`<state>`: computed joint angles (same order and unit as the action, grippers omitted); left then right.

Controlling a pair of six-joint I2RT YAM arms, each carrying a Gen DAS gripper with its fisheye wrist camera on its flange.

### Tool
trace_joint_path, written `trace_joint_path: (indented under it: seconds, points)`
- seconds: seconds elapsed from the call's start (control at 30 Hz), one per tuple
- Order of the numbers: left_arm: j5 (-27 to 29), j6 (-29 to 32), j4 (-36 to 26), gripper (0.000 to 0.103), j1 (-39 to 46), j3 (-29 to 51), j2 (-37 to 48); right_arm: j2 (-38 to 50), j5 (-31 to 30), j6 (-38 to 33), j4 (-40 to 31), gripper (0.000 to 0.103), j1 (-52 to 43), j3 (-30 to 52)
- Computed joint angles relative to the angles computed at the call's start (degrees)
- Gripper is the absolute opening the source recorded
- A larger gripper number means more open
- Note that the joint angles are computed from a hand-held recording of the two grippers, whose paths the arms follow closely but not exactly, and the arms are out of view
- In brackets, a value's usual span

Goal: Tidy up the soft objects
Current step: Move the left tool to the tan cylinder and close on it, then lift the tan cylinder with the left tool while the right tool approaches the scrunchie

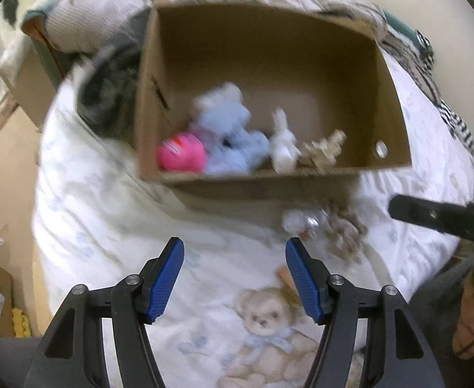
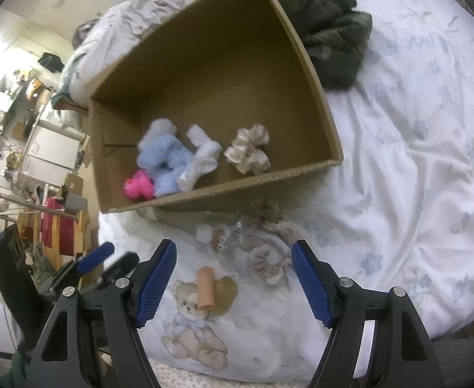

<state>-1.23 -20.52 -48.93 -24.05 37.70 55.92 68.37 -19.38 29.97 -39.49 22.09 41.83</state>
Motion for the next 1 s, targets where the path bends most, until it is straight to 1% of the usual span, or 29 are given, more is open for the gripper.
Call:
trace_joint_path:
  seconds: [0.13,0.23,0.3,0.37,0.4,0.43,0.5,0.53,0.63,0.73,0.8,0.9,0.93,0.97,1.0]
  points:
    - [4.7,-4.0,3.5,0.060,-4.6,-2.3,3.1,1.3,0.4,-0.1,-0.1,0.078,-0.4,0.0]
    - [10.1,-7.2,7.8,0.050,-6.0,-3.9,7.9,1.4,0.5,-0.3,-0.5,0.078,-0.9,0.0]
    - [10.7,-9.0,9.8,0.044,-7.4,-4.3,10.9,1.4,0.5,-0.4,-0.7,0.078,-1.2,-0.2]
    - [10.5,-9.8,11.4,0.032,-8.4,-4.6,12.7,1.2,0.7,-0.7,-1.1,0.078,-1.5,-0.2]
    - [10.8,-9.9,12.0,0.029,-8.7,-4.7,13.6,1.1,0.8,-0.9,-1.4,0.078,-1.7,-0.2]
    - [11.2,-10.1,12.5,0.023,-8.8,-4.9,13.9,1.1,0.8,-1.0,-1.5,0.078,-1.9,-0.2]
    - [11.2,-10.0,12.6,0.016,-8.5,-5.1,12.9,1.2,0.6,-1.2,-1.7,0.078,-2.3,-0.1]
    - [11.6,-9.0,12.5,0.009,-7.5,-4.9,12.9,1.3,0.5,-1.2,-1.7,0.078,-2.5,-0.1]
    - [12.6,-7.6,11.3,0.006,-5.3,-4.5,11.9,1.8,0.2,-1.3,-1.6,0.078,-2.4,0.0]
    - [11.3,-6.4,9.1,0.005,-3.9,-3.9,10.0,2.9,-1.3,-1.8,-1.8,0.078,-1.7,0.2]
    - [9.6,-5.9,7.3,0.005,-3.0,-3.5,8.4,3.9,-3.3,-2.1,-1.6,0.078,-0.8,0.1]
    - [6.1,-5.0,4.6,0.005,-1.4,-3.0,5.9,6.6,-8.5,-2.3,-0.6,0.078,0.7,-0.3]
    - [5.8,-4.4,4.1,0.005,-0.6,-3.0,5.3,7.5,-10.3,-2.0,0.1,0.070,1.2,-0.5]
    - [5.1,-4.0,3.4,0.005,0.2,-2.8,4.2,8.8,-12.4,-1.8,1.2,0.046,2.0,-0.7]
    - [4.7,-3.5,2.9,0.005,0.9,-2.8,3.4,10.4,-13.0,-1.8,1.5,0.039,3.2,-0.2]
